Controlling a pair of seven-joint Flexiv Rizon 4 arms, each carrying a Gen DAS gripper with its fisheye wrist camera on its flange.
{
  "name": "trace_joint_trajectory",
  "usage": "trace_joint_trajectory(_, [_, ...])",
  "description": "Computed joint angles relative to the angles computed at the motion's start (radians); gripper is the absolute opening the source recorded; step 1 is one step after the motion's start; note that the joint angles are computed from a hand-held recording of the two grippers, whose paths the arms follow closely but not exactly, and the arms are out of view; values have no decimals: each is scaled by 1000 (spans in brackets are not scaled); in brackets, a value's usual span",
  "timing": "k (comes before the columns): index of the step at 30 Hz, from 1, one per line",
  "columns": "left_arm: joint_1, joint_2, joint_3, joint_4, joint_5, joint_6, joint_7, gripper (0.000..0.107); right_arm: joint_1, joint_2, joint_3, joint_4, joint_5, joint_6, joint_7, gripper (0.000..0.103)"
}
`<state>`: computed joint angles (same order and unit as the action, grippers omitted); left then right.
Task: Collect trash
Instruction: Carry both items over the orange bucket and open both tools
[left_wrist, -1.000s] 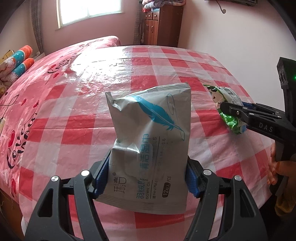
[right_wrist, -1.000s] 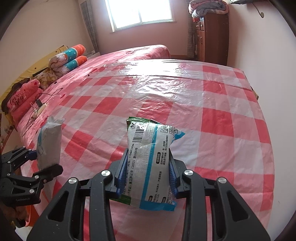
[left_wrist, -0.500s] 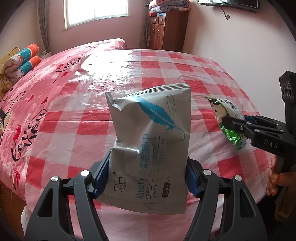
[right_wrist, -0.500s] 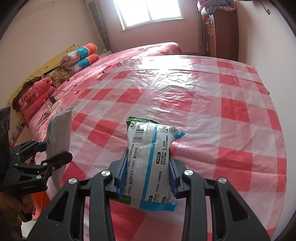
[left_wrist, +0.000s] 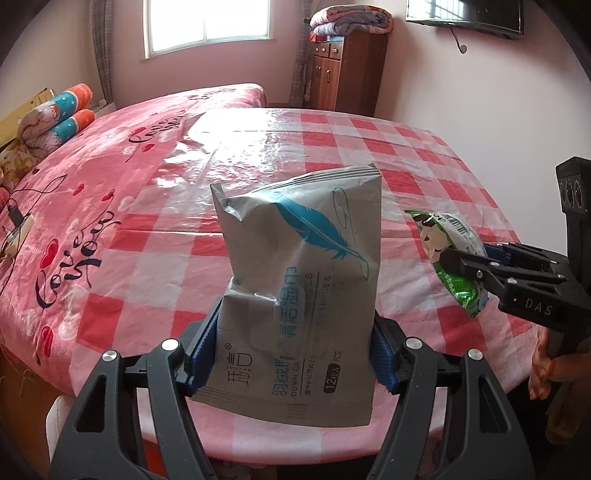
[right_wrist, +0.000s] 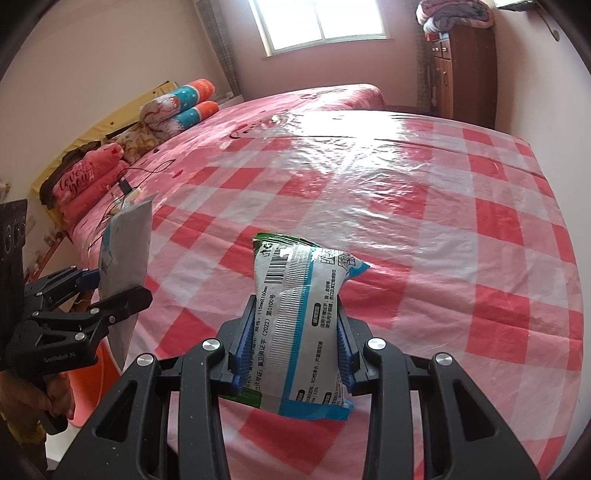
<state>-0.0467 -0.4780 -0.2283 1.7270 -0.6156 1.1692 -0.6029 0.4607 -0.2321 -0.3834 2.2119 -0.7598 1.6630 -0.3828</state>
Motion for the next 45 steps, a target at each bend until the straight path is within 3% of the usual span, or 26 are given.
trace_joint_trajectory(5, [15, 21, 2, 31, -22, 12, 7, 70, -21, 1, 53, -16, 11, -12, -22, 38])
trace_joint_trajectory(14, [43, 58, 26, 87, -57, 27, 8, 70, -108, -17, 226, -67, 109, -43, -118, 39])
trace_joint_trajectory(26, [92, 109, 73, 173, -100, 50, 4, 70, -193, -76, 481, -192, 357, -113, -389, 39])
trace_joint_trajectory(29, [108, 122, 89, 197, -106, 53, 1, 70, -238, -107, 587, -254, 456, -154, -498, 39])
trace_joint_trajectory(36, [144, 146, 123, 251, -124, 59, -9, 70, -270, -173, 737, -387, 628, -262, -705, 39])
trace_joint_trajectory(45, [194, 149, 199, 290, -70, 64, -109, 70, -216, -241, 805, -551, 768, -414, -909, 39])
